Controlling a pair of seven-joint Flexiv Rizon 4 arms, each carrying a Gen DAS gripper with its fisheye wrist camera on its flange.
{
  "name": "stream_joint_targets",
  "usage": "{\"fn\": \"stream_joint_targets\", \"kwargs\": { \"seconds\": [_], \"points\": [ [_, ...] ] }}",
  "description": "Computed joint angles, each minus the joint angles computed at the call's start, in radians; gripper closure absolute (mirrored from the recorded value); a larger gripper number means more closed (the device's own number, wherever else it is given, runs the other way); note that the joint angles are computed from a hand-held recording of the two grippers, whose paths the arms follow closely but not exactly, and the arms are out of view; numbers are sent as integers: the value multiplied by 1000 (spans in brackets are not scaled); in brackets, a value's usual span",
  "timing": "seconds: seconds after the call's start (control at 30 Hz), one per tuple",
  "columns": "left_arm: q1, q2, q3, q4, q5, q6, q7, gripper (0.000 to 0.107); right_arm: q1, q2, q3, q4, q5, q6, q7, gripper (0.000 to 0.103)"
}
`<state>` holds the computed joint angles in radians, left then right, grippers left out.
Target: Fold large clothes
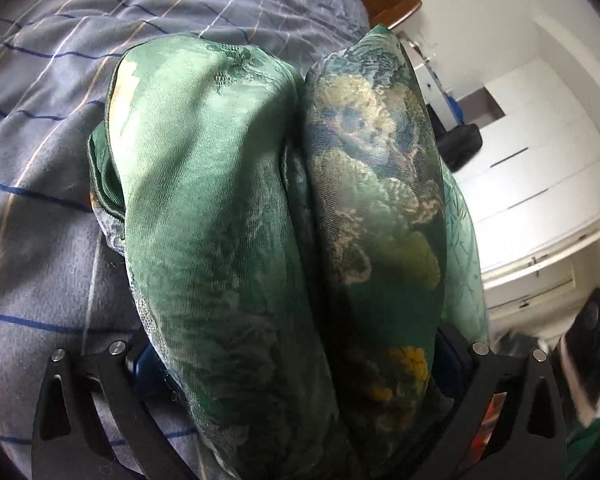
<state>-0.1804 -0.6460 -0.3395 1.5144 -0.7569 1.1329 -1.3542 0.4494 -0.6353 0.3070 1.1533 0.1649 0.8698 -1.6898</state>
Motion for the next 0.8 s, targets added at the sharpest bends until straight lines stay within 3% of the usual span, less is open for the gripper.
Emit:
{"fn": "stream_joint_targets", "kwargs": {
  "seconds": [0.03,0.07,0.1,0.17,0.23,0.4,0.53,0.6,0.67,0.73,0.8],
  "points": [
    [-9,1,10,-1,16,4,-3,4,-28,25,7,26,41,36,20,35],
    [-13,-1,12,-2,23,11,-5,4,-63,62,2,80,87,107,57,18],
    [-14,-4,8,-3,21,19,-5,4,-82,78,-8,109,104,142,87,14],
    [2,-11,-23,8,-7,48,23,4,-129,71,-22,108,126,126,151,14],
    [12,-14,-40,14,-25,63,44,4,-193,18,-11,39,174,13,211,14],
    [9,-14,-35,19,-19,62,47,4,-292,-94,100,-75,364,-114,133,14],
    [26,-21,-60,28,-51,78,79,4,-260,-198,79,-204,401,-193,157,14],
    [1,-31,-25,4,-23,75,39,5,-234,-230,59,-254,380,-213,150,16],
    [-18,-17,-11,11,2,99,14,26,-196,-220,24,-257,324,-210,136,23],
    [-7,5,-58,49,-35,170,33,42,-168,-176,0,-203,278,-162,112,32],
    [-11,38,-88,89,-52,259,40,52,-153,-132,-3,-139,252,-92,80,38]
  ]
}}
